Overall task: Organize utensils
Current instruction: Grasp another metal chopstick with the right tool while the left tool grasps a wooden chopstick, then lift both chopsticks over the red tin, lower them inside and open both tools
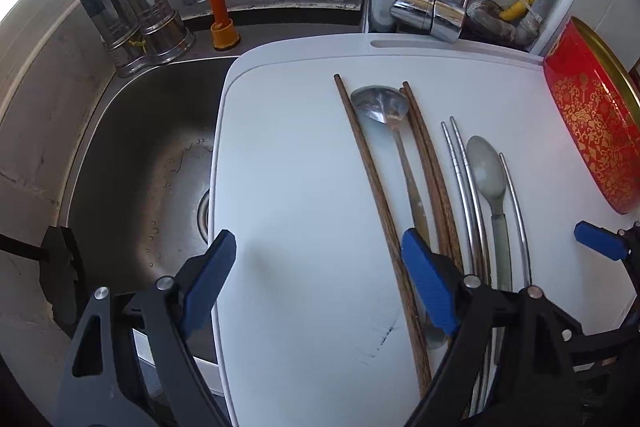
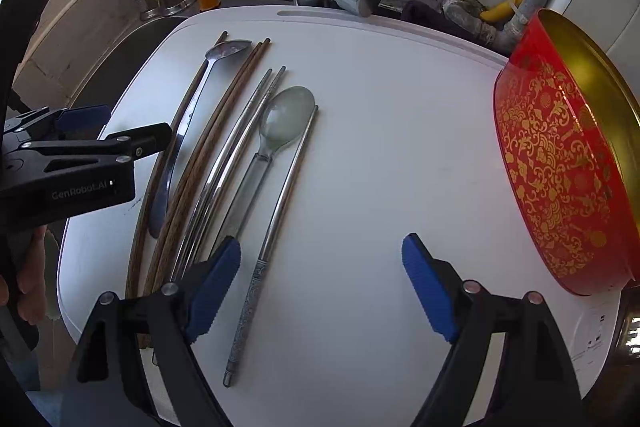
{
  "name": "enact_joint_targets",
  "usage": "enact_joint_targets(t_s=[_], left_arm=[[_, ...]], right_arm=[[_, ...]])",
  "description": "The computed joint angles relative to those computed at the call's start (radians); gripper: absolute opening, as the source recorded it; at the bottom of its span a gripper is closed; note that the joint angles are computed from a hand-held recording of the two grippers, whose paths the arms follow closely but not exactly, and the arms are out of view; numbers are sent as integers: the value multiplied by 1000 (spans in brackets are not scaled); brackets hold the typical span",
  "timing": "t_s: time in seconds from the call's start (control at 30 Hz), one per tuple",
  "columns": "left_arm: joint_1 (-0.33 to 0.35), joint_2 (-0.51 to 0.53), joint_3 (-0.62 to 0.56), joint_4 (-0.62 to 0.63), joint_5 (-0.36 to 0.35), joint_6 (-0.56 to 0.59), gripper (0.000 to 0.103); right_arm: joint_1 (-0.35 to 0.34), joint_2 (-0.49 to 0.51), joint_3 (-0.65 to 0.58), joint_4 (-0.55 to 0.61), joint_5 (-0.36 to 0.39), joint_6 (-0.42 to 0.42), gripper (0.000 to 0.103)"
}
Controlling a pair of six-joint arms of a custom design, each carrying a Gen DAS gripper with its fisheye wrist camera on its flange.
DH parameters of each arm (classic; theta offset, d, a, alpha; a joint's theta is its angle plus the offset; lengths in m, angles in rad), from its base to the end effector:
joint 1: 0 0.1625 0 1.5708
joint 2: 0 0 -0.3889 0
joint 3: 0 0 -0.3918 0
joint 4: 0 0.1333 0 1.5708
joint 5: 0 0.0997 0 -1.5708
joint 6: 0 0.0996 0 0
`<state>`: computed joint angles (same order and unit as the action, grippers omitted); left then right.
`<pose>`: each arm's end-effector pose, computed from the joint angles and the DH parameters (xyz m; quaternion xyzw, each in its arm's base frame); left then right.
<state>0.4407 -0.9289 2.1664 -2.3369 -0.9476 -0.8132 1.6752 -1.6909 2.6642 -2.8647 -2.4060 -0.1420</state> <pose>-0.2920 -0.3494 -0.0136 0.2167 0.9026 -0.1208 0.3517 0.0893 -0.2817 0.1927 0.0466 -0.9035 0.1383 0.4030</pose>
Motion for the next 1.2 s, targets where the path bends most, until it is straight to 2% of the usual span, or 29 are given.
enact_joint_targets(t_s=[0.27,0.57,0.6,0.67,0.7,0.73,0.8,0.83,1.1,1.2], left_arm=[[3,1,5,-22,1,10,83],[3,-8,39,-67,-8,5,83],[1,-9,42,-70,-10,2,83],[-7,-10,47,-67,-14,-5,81],[-16,-15,53,-67,-9,-21,70],[-26,-22,59,-63,-3,-35,42],[-27,-35,56,-45,-18,-57,8],[-21,-41,59,-54,-28,-67,6],[-10,-60,80,-98,-55,-131,6],[-30,-99,105,-93,-62,-175,6]], right_arm=[[-8,20,2,-30,-10,-18,80],[0,6,4,-3,10,-12,67],[5,2,6,4,8,-1,63],[25,-10,11,33,4,21,43],[39,-17,12,56,1,43,16],[49,-23,9,88,-10,76,6],[48,-40,10,114,-12,105,6],[42,-49,10,121,-5,106,6],[35,-92,10,168,9,124,6],[23,-174,10,218,69,145,6]])
